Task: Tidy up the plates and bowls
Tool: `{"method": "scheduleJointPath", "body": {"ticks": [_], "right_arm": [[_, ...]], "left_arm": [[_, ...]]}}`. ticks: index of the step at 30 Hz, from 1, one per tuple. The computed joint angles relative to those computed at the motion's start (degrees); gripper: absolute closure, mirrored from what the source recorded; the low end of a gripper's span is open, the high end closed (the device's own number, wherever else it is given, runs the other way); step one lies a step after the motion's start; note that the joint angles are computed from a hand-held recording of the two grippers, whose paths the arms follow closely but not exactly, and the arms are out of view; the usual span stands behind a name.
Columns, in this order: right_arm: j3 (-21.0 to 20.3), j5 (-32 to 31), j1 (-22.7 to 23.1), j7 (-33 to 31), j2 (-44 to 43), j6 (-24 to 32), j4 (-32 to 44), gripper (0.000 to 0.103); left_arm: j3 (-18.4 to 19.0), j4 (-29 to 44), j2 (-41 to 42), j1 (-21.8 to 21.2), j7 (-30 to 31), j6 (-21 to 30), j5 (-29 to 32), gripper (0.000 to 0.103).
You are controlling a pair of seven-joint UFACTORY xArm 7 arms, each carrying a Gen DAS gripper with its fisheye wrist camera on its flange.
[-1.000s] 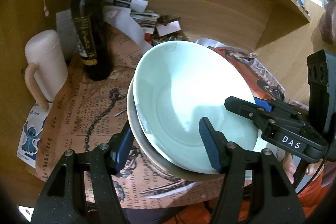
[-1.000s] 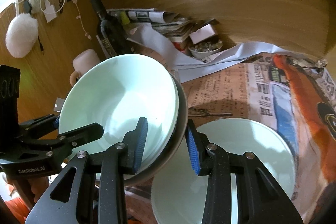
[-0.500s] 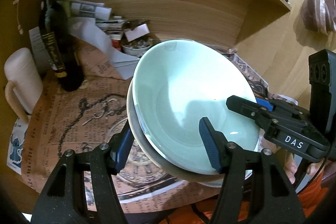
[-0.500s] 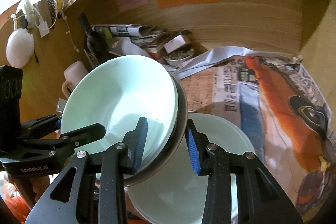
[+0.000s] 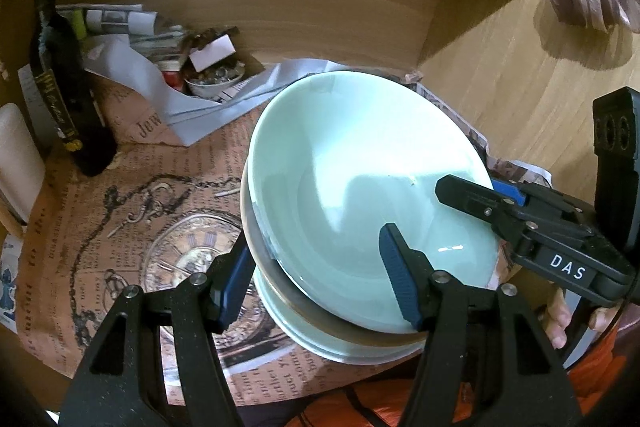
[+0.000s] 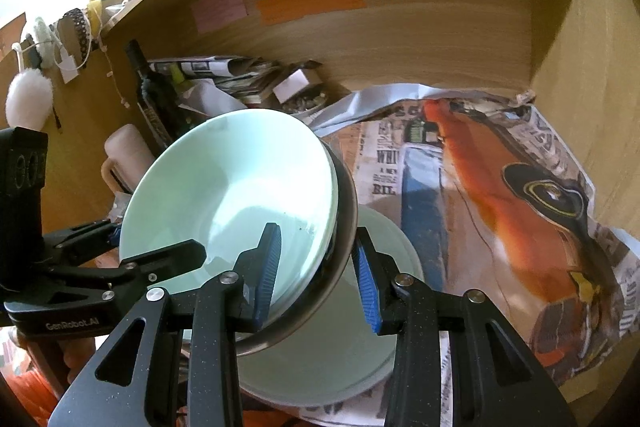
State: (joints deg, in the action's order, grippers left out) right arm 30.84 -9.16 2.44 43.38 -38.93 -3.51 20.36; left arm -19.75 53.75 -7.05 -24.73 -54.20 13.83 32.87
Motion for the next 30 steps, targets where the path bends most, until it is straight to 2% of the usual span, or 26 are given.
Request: {"method": "scheduleJointPath", "body": {"ticks": [16, 20, 23, 30], "right_arm": [[-6.7, 1.1, 5.2, -2.9, 3.8, 0.5, -1.7, 0.07], [-6.6, 1.5, 4.9, -3.0, 4.7, 0.7, -1.3, 0.07], [-8.1, 2.0, 6.2, -3.5, 5.2, 0.3, -1.5, 0.07], [-8.1, 2.1, 6.1, -4.9, 5.6, -0.4, -1.6, 0.066]], "left_arm": [[2.0, 2.1, 4.1, -3.3, 2.0, 1.9, -3.2, 0.041], [2.7, 2.8, 5.3, -4.2, 3.8, 2.5, -4.9, 0.041], [3.0, 3.1, 5.5, -4.6, 2.9, 2.4, -3.3, 0.041], [3.7, 1.9, 5.3, -4.5, 2.6, -0.1, -3.0, 0.041]]}}
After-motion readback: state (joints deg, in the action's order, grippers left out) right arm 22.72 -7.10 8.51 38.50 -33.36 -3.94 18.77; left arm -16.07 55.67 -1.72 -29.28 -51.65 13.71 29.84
